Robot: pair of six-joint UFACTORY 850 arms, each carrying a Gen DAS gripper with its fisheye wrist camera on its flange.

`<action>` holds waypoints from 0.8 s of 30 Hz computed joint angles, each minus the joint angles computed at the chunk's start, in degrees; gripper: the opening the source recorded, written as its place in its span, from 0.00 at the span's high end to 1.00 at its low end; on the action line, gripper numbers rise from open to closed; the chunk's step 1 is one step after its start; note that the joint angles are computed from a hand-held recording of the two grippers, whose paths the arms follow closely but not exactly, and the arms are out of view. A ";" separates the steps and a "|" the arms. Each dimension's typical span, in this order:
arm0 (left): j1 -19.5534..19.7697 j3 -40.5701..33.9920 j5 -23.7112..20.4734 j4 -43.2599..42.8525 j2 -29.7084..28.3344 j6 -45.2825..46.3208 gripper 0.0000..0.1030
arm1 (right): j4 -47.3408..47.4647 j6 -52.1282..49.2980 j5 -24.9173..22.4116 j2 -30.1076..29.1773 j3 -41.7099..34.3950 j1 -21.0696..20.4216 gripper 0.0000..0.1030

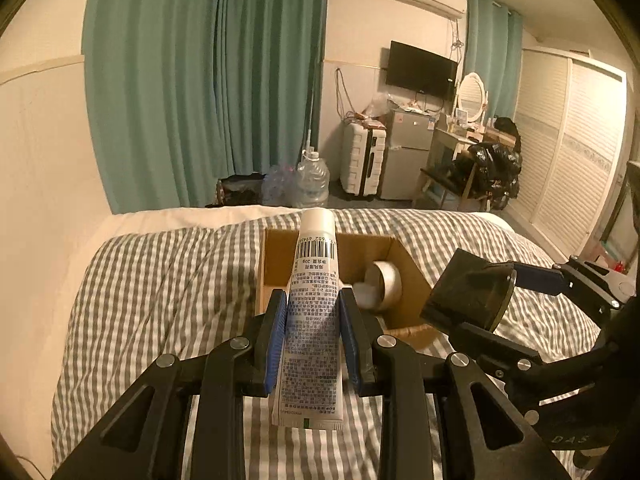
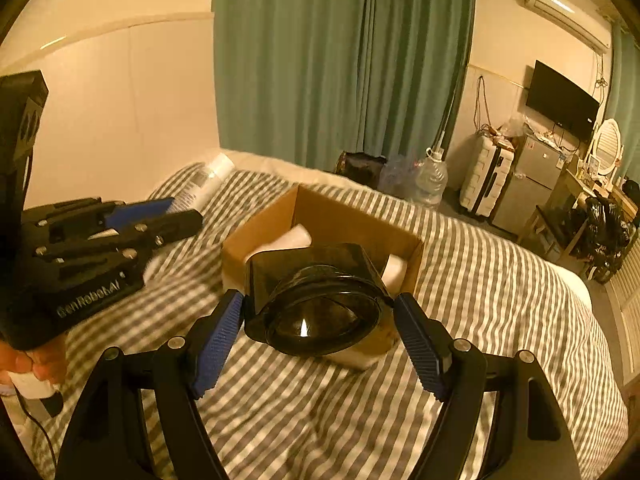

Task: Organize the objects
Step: 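Lower cream tube and black lens cap into the box and release both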

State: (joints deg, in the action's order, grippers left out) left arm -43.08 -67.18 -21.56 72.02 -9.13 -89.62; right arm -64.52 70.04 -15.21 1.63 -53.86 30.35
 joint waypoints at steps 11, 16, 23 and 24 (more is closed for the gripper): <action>3.10 -12.61 -0.01 -7.27 -11.18 11.79 0.75 | 9.76 -10.98 5.75 -8.79 -9.32 -6.44 0.26; 4.25 -16.36 -0.27 -12.26 -15.57 18.10 0.75 | 27.67 -26.80 9.18 -13.16 -12.07 -9.05 0.26; 5.64 -21.23 -0.16 -17.65 -20.82 25.29 0.75 | 46.30 -44.74 9.02 -20.26 -17.17 -11.22 0.26; 5.77 -21.93 -0.20 -18.13 -21.44 26.09 0.75 | 51.55 -50.05 8.96 -21.10 -17.85 -11.59 0.26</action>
State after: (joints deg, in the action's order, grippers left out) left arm -37.31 -89.11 -21.76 53.90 -30.57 -63.53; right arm -12.97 19.99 -6.25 -19.47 -71.72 18.77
